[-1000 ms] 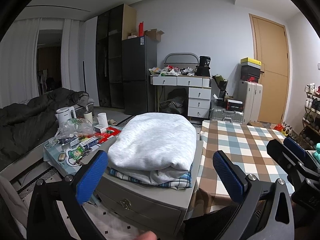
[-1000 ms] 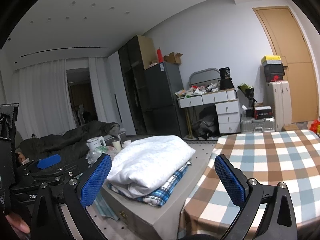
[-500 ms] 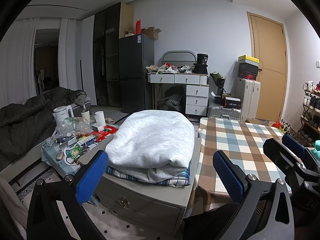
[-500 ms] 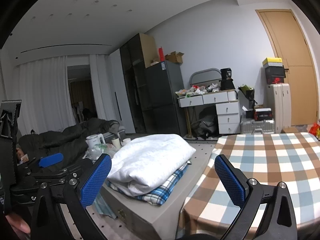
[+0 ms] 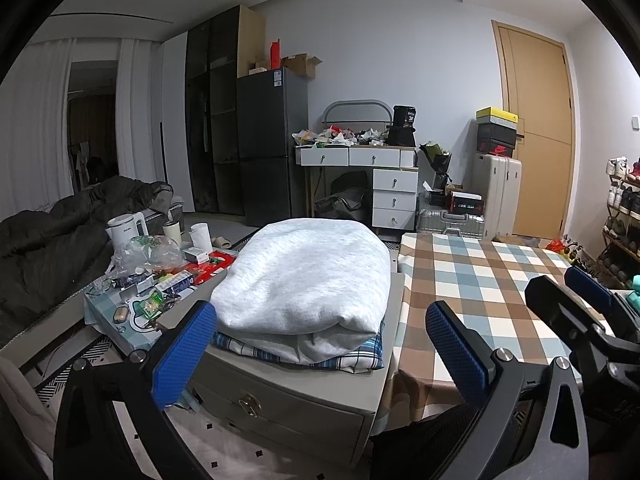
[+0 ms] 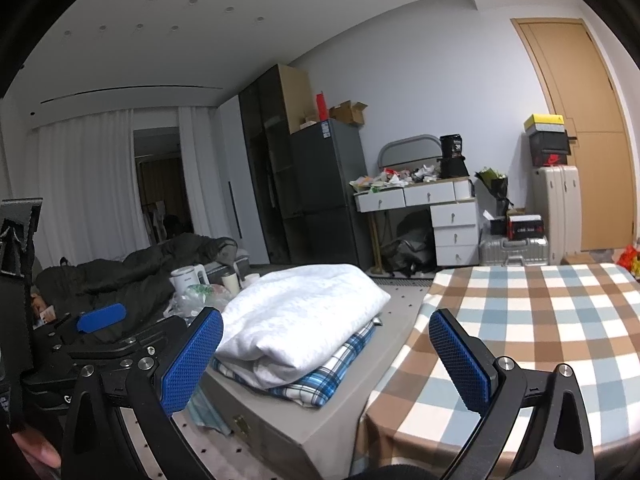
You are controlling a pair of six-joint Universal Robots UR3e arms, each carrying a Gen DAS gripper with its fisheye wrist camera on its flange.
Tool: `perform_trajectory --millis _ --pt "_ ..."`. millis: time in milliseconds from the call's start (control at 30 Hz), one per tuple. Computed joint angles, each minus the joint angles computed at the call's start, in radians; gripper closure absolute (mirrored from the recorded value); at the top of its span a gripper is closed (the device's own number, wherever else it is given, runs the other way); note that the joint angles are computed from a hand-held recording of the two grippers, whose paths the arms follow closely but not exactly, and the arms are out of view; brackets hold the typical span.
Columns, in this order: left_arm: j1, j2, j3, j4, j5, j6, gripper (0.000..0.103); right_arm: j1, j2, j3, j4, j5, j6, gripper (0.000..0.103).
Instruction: Fold large clothes
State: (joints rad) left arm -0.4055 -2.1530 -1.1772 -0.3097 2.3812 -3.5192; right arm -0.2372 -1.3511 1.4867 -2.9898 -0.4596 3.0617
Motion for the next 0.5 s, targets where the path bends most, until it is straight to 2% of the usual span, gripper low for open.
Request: perform_trajectory --millis 500 --pt "-0.008 -0.017 0.015 0.001 0.017 -0.004 0.001 -0.019 0.000 0.009 0.013 0.020 0.004 0.000"
